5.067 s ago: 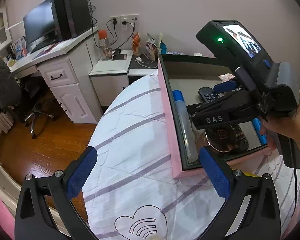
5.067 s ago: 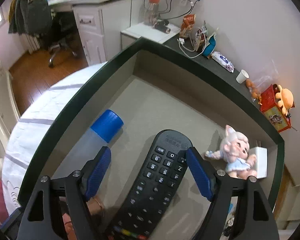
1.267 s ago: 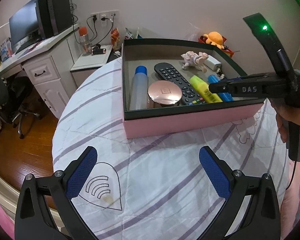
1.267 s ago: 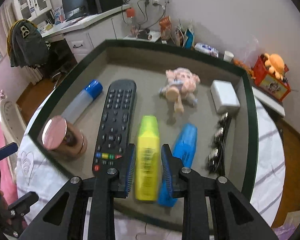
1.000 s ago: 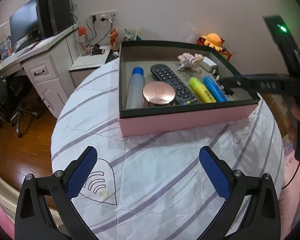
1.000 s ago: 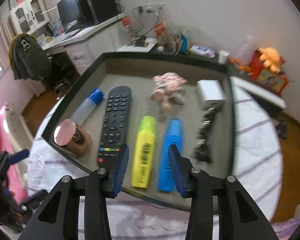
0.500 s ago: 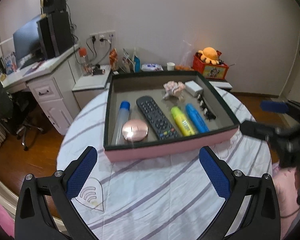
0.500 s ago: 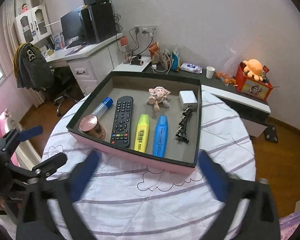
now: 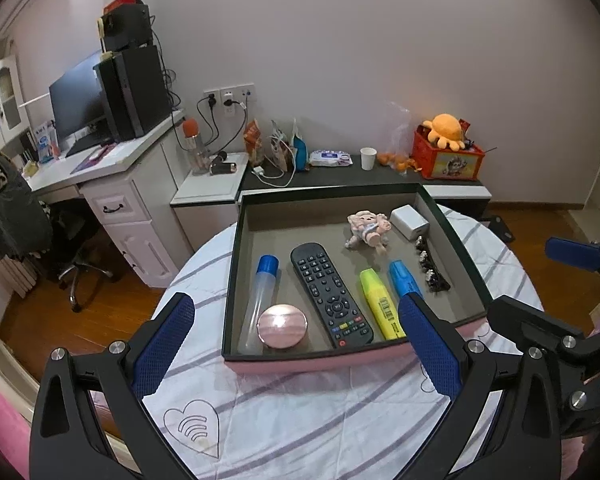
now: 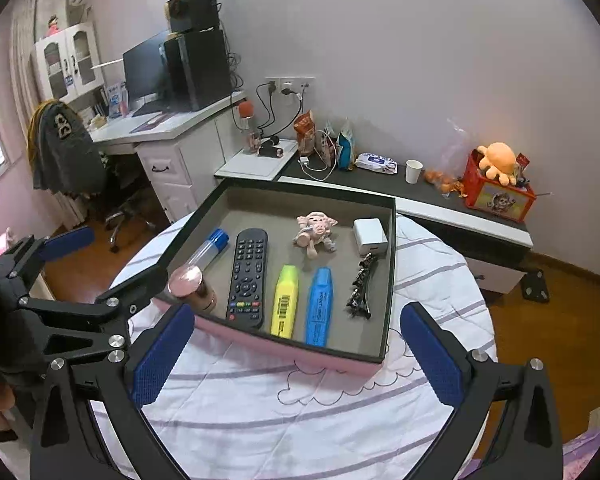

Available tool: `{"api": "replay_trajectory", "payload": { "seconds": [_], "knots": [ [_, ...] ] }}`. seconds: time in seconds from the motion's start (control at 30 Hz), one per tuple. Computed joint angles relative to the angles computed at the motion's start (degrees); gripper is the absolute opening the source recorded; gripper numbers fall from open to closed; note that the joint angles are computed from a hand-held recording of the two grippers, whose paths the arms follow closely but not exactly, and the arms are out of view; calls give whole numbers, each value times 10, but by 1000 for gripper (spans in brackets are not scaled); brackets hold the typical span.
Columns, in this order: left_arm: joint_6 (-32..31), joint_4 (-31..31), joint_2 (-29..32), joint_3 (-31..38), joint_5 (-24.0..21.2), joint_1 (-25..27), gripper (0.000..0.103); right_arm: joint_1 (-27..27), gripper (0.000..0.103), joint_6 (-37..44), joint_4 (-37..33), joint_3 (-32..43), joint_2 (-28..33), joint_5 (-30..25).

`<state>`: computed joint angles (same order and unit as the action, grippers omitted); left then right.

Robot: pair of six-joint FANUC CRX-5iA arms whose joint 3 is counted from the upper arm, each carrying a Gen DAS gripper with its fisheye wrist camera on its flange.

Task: Organize rigid objects
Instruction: 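Withdraw the open right gripper from the box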

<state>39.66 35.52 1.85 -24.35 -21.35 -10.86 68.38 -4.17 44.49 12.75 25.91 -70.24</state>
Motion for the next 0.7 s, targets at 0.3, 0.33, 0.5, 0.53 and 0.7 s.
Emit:
{"api": "replay_trajectory", "payload": {
  "seconds": [0.3,0.33,0.5,0.53,0.7],
  "knots": [
    [69,-70,42,56,-13,-7,103,-25,103,3,-9,-19,-5,35],
    [76,-75,47,61,-16,-8,103,-28,103,4,-11,-21,-5,39],
    [91,-92,69,85,-26,-9,103,-41,103,9,-18,-23,-3,52],
    [94,-95,72,88,-28,-10,103,-42,103,10,-19,-24,-3,54],
    [100,-100,86,102,-37,-9,103,-49,103,14,-23,-22,2,59]
  ]
}}
